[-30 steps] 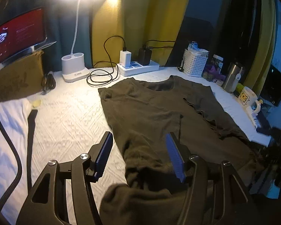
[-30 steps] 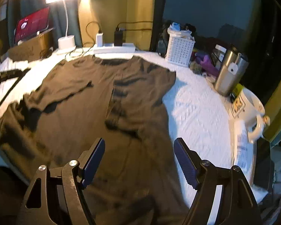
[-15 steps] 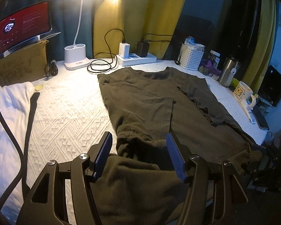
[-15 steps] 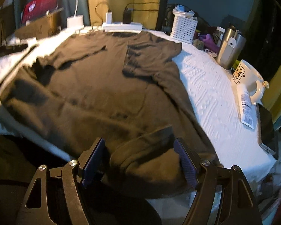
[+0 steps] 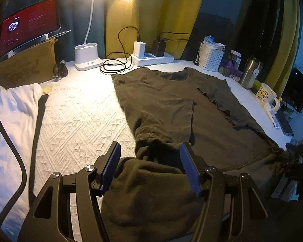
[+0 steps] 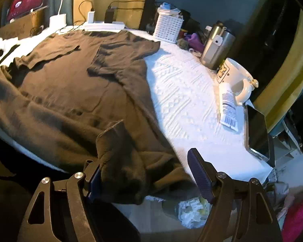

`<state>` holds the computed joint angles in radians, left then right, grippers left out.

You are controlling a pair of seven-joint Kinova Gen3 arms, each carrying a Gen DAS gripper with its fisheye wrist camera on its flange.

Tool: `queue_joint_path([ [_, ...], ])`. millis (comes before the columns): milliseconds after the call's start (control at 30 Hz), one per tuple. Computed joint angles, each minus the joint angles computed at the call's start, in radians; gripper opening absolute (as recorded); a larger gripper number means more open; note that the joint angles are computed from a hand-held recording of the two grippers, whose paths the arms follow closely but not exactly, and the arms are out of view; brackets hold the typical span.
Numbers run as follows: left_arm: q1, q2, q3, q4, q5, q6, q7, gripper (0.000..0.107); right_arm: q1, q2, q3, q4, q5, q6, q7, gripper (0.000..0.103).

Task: Fold small clothes
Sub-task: 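Grasp the T-shirt hem with both grippers, then lift the held hem with both grippers and fold it over toward the collar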

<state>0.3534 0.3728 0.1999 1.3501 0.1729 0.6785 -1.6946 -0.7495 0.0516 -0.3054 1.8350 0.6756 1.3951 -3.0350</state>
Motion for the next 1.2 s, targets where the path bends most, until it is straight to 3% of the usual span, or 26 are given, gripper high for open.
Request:
queue_joint_path([
  [100, -0.009, -0.006, -0.002, 0.007, 0.0, 0.005, -0.007, 0.061, 0.001, -0.016, -0.003, 0.009, 0.013, -0.002, -0.011, 0.077],
  [167, -0.026, -0.007, 0.004, 0.008, 0.014, 0.016, -0.023, 0.061, 0.006, -0.021, -0.004, 0.01, 0.018, 0.007, -0.018, 0.068],
  [333, -0.052, 0.002, 0.006, 0.008, 0.04, 0.046, -0.04, 0.061, 0.039, -0.059, 0.0, 0.038, 0.001, -0.037, -0.009, 0.029],
  [400, -0.08, 0.01, 0.024, 0.004, 0.079, 0.067, -0.076, 0.061, 0.054, -0.069, -0.004, 0.049, -0.003, -0.081, -0.003, 0.017],
  [500, -0.102, 0.02, 0.038, 0.001, 0.12, 0.096, -0.126, 0.061, 0.066, -0.06, -0.01, 0.046, 0.001, -0.109, 0.015, 0.009],
  [833, -0.099, 0.04, 0.032, 0.018, 0.135, 0.145, -0.211, 0.06, 0.086, -0.118, -0.04, 0.035, 0.073, -0.047, -0.022, 0.005],
  [967, -0.133, 0.027, 0.04, 0.01, 0.202, 0.154, -0.251, 0.06, 0.096, -0.123, -0.052, 0.018, 0.094, -0.039, -0.006, 0.005],
  [1100, -0.119, 0.07, 0.015, -0.062, 0.187, 0.157, -0.206, 0.061, 0.104, -0.129, -0.056, 0.021, 0.1, -0.051, -0.005, 0.005],
  [1200, -0.115, 0.158, 0.014, -0.165, 0.18, 0.237, -0.187, 0.061, 0.112, -0.137, -0.058, 0.032, 0.102, -0.063, -0.017, 0.005],
])
